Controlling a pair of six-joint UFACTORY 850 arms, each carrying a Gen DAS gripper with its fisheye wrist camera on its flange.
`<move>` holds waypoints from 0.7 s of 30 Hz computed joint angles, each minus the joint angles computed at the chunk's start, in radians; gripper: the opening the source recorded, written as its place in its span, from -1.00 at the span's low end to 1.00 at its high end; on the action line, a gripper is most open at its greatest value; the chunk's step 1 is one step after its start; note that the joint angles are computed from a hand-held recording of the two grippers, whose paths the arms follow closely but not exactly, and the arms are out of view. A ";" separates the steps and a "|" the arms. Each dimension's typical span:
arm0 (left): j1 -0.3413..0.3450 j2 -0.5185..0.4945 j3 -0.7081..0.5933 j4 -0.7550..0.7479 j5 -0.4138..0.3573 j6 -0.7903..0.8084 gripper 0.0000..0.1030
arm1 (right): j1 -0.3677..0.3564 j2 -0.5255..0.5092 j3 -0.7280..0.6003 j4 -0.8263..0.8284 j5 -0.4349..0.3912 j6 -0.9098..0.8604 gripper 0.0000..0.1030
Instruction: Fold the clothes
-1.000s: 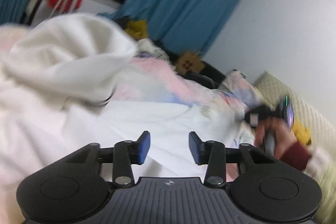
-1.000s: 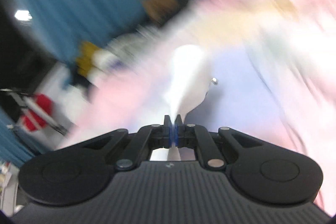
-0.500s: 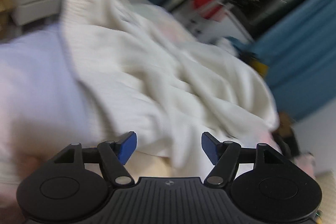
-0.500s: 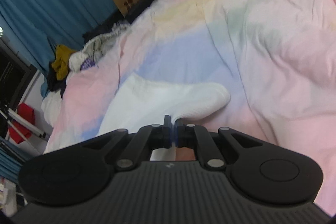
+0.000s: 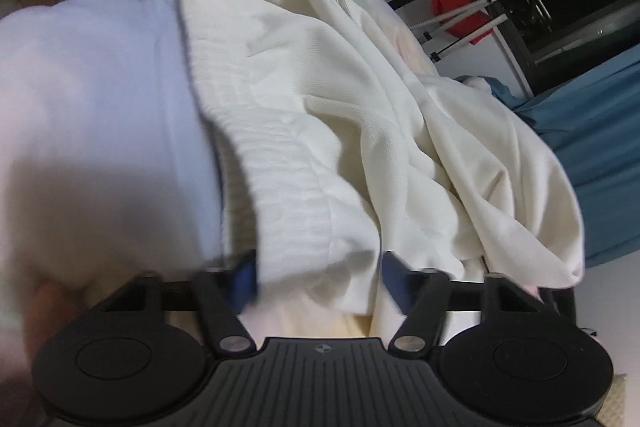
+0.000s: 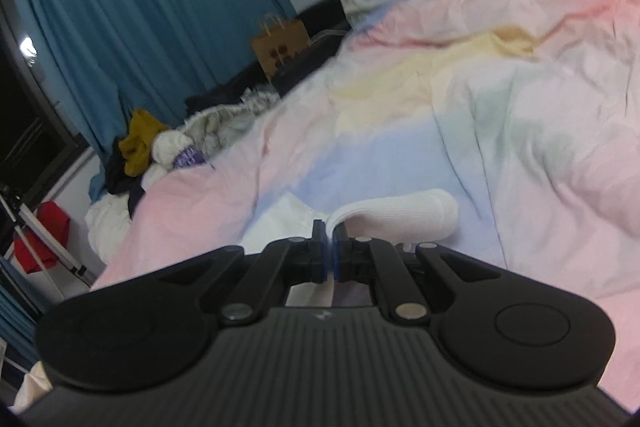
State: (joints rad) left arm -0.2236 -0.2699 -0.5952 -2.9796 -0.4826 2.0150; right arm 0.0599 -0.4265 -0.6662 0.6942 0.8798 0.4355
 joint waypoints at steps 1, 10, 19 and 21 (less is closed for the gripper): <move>0.005 -0.016 -0.019 0.017 0.011 0.007 -0.51 | -0.008 -0.008 -0.005 -0.010 -0.018 0.017 -0.89; 0.103 0.140 0.030 0.097 -0.017 0.066 -0.82 | -0.140 -0.040 0.037 -0.415 -0.074 0.533 -0.88; 0.279 0.281 0.077 0.606 0.150 -0.253 -0.82 | -0.215 -0.101 0.012 -0.670 -0.100 0.793 -0.52; 0.314 0.290 0.107 0.730 0.156 -0.342 -0.82 | -0.227 -0.115 0.003 -0.706 -0.084 0.796 -0.42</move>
